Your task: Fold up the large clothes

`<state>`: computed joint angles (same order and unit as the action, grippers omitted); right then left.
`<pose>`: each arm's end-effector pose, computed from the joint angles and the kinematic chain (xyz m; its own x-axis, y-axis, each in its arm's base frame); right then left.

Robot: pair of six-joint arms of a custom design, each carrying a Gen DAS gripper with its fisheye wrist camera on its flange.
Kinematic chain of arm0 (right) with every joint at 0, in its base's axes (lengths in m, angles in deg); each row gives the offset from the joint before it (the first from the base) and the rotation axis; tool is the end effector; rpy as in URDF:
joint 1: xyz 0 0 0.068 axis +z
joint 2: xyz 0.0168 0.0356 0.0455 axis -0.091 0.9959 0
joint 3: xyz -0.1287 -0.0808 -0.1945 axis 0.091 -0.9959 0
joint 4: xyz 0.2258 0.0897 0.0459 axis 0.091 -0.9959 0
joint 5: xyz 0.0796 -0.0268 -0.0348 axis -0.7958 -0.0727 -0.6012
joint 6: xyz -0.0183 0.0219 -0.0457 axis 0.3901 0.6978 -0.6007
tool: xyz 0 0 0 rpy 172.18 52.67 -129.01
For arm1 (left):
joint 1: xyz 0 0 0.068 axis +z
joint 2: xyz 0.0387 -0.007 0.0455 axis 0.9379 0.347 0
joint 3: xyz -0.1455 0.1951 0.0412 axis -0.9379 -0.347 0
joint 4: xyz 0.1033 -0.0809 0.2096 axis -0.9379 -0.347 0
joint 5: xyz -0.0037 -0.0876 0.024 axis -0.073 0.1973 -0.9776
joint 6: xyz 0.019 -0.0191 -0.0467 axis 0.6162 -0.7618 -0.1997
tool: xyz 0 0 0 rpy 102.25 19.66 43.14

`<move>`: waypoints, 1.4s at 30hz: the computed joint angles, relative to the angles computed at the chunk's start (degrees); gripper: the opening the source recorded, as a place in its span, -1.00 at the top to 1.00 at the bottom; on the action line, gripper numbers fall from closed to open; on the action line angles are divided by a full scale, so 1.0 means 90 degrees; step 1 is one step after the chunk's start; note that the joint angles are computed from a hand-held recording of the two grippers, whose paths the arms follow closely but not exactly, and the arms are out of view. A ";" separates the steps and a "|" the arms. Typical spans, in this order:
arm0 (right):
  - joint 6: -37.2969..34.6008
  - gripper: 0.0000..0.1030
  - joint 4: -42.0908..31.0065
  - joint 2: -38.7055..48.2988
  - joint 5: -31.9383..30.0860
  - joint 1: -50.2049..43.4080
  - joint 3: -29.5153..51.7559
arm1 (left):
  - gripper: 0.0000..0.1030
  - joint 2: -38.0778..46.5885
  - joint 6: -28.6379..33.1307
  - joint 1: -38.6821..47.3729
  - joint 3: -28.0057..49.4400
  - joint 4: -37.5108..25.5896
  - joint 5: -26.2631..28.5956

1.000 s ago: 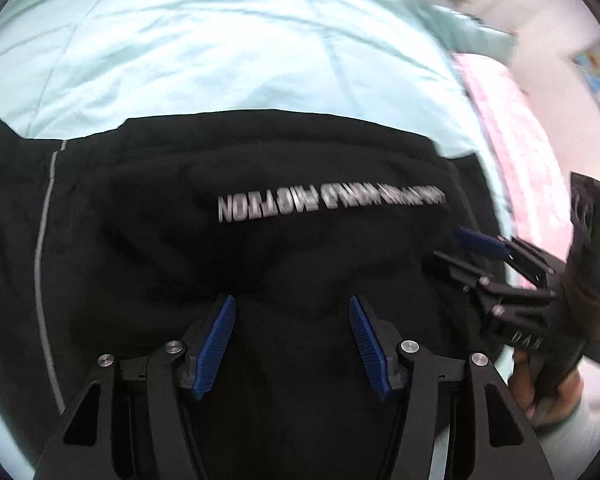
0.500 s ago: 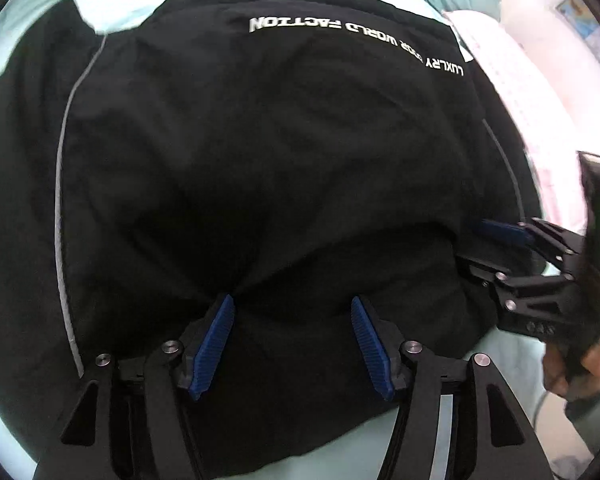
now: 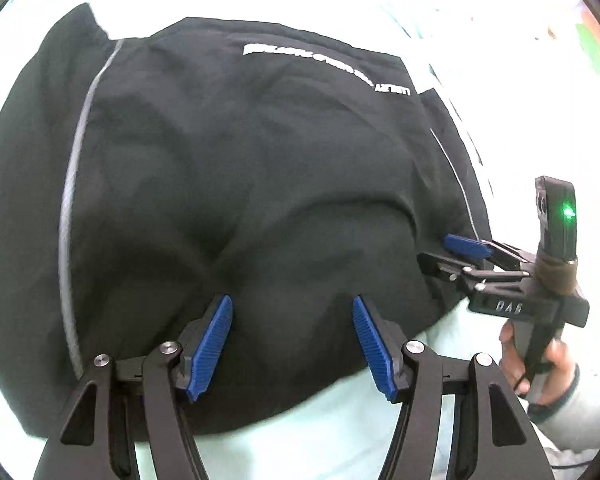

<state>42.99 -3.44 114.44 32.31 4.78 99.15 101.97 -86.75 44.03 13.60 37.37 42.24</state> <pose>0.1665 0.0350 0.1965 -0.9563 -0.0346 -0.2902 -0.0924 0.9778 0.1881 0.3268 -0.1730 0.1326 -0.9505 0.0985 -0.2947 0.2409 0.8326 -0.4987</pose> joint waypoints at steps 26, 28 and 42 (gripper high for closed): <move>-0.2599 -0.60 -0.0325 0.3967 -0.1803 -0.4792 0.3546 | -0.25 0.1436 0.0834 0.3094 0.1732 -0.0904 0.1130; -0.2569 -0.60 -0.0240 0.4195 -0.1889 -0.4728 0.3518 | -0.25 0.1717 0.0780 0.3132 0.1909 -0.0913 0.1315; -0.2788 -0.63 0.0058 0.5554 -0.2019 -0.4364 0.3912 | -0.26 0.3113 0.0348 0.2961 0.2936 -0.0902 0.2080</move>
